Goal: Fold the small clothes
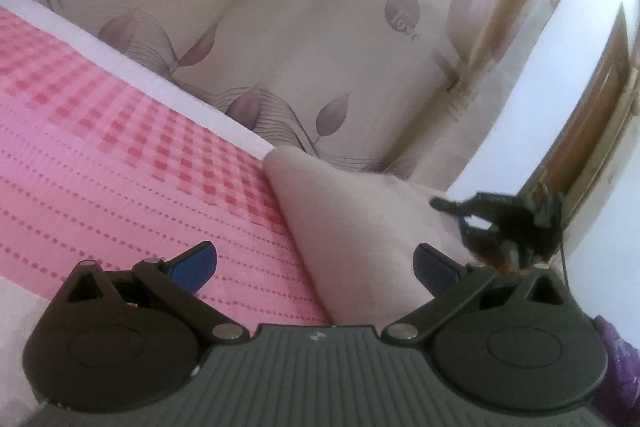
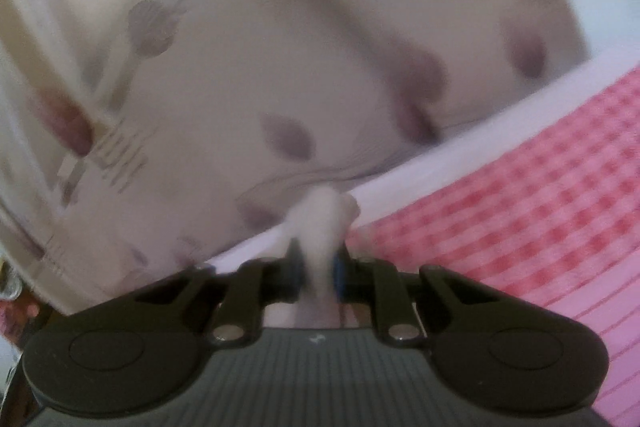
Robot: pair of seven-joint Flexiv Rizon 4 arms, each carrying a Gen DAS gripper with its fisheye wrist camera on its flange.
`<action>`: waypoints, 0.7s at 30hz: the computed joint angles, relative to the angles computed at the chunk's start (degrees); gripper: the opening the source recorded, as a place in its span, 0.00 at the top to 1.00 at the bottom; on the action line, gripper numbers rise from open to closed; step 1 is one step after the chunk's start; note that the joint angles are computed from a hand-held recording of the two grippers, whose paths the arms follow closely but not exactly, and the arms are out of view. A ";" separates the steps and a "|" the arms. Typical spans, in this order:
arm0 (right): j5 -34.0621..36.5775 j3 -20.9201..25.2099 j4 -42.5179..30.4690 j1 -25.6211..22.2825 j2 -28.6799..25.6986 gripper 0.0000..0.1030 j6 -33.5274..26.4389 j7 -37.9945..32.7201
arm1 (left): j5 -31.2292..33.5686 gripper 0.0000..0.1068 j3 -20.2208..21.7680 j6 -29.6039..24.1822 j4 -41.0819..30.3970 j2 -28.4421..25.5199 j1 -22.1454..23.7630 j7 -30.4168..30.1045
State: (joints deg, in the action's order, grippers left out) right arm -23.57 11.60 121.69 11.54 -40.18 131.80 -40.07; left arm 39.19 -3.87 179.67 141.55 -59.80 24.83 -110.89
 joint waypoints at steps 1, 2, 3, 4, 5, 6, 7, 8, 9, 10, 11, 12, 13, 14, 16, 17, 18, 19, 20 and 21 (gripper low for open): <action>-0.91 0.37 -0.18 -1.20 -0.61 0.85 0.17 0.80 | -0.14 0.04 0.11 -0.01 0.08 0.04 -0.13 0.15; -3.08 1.31 -0.29 -3.31 -1.59 0.85 0.73 2.22 | -0.32 0.04 0.22 -0.02 0.11 0.13 -0.33 0.40; -4.69 1.76 -0.42 -4.47 -2.25 0.85 0.42 3.53 | -0.60 0.04 0.36 0.18 0.31 0.21 -0.63 0.80; -6.20 1.95 -0.61 -5.13 -2.90 0.85 -0.23 4.50 | -0.81 0.04 0.39 0.09 0.32 0.31 -0.76 1.00; -7.79 2.30 -0.86 -5.87 -3.76 0.85 -0.52 5.40 | -1.04 0.04 0.38 -0.03 0.39 0.42 -0.88 1.16; -8.37 2.39 -1.15 -6.03 -4.45 0.85 -0.50 5.98 | -1.10 0.04 0.37 -0.20 0.42 0.48 -0.86 1.20; -8.37 2.24 -1.30 -5.86 -5.04 0.86 -0.18 6.19 | -1.23 0.04 0.30 -0.42 0.46 0.58 -0.78 1.14; -8.57 2.22 -1.61 -5.92 -5.78 0.86 0.15 6.57 | -1.34 0.04 0.18 -0.70 0.49 0.69 -0.67 0.97; -8.57 2.19 -1.97 -6.08 -6.52 0.86 0.23 7.30 | -1.39 0.04 0.10 -0.94 0.52 0.71 -0.49 0.75; -8.09 2.00 -2.18 -5.90 -7.01 0.86 0.21 7.85 | -1.36 0.04 0.07 -1.12 0.58 0.71 -0.32 0.57; -8.65 2.56 -2.53 -6.65 -7.85 0.85 0.14 8.30 | -1.33 0.04 0.03 -1.33 0.60 0.73 -0.15 0.37; -12.94 3.77 -3.42 -9.01 -9.53 0.85 0.17 10.80 | -1.22 0.04 0.00 -1.52 0.54 0.76 0.01 0.21; -14.95 4.54 -3.74 -10.23 -10.47 0.83 -0.10 12.92 | -1.14 0.04 -0.01 -1.67 0.51 0.78 0.10 0.12; -15.00 4.57 -3.66 -10.40 -10.94 0.81 0.22 14.20 | -1.07 0.04 0.03 -1.76 0.49 0.80 0.16 0.10; -16.11 4.55 -3.17 -11.28 -11.83 0.75 3.69 15.09 | -1.31 0.04 0.13 -1.61 0.64 0.85 0.02 0.27; -15.60 3.83 -2.26 -10.85 -11.23 0.56 5.11 14.81 | -1.50 0.04 0.12 -1.52 0.71 0.87 -0.09 0.35; -15.32 2.99 -0.91 -10.47 -10.27 0.41 6.58 14.01 | -1.52 0.04 0.12 -1.49 0.71 0.85 -0.13 0.39; -14.61 2.23 0.54 -9.83 -9.27 0.10 8.00 13.00 | -1.49 0.04 0.09 -1.55 0.68 0.86 -0.12 0.37; -13.40 1.48 2.12 -9.01 -8.24 0.00 9.48 11.67 | -1.47 0.04 0.05 -1.65 0.68 0.89 -0.09 0.32; -11.90 0.68 3.80 -7.91 -7.02 0.00 10.46 10.11 | -1.39 0.04 0.02 -1.79 0.65 0.93 -0.03 0.25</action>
State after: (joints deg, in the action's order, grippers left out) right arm -35.47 12.28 125.49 3.63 -47.20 142.26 -29.96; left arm 37.80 -3.85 177.88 142.20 -58.87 24.80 -110.64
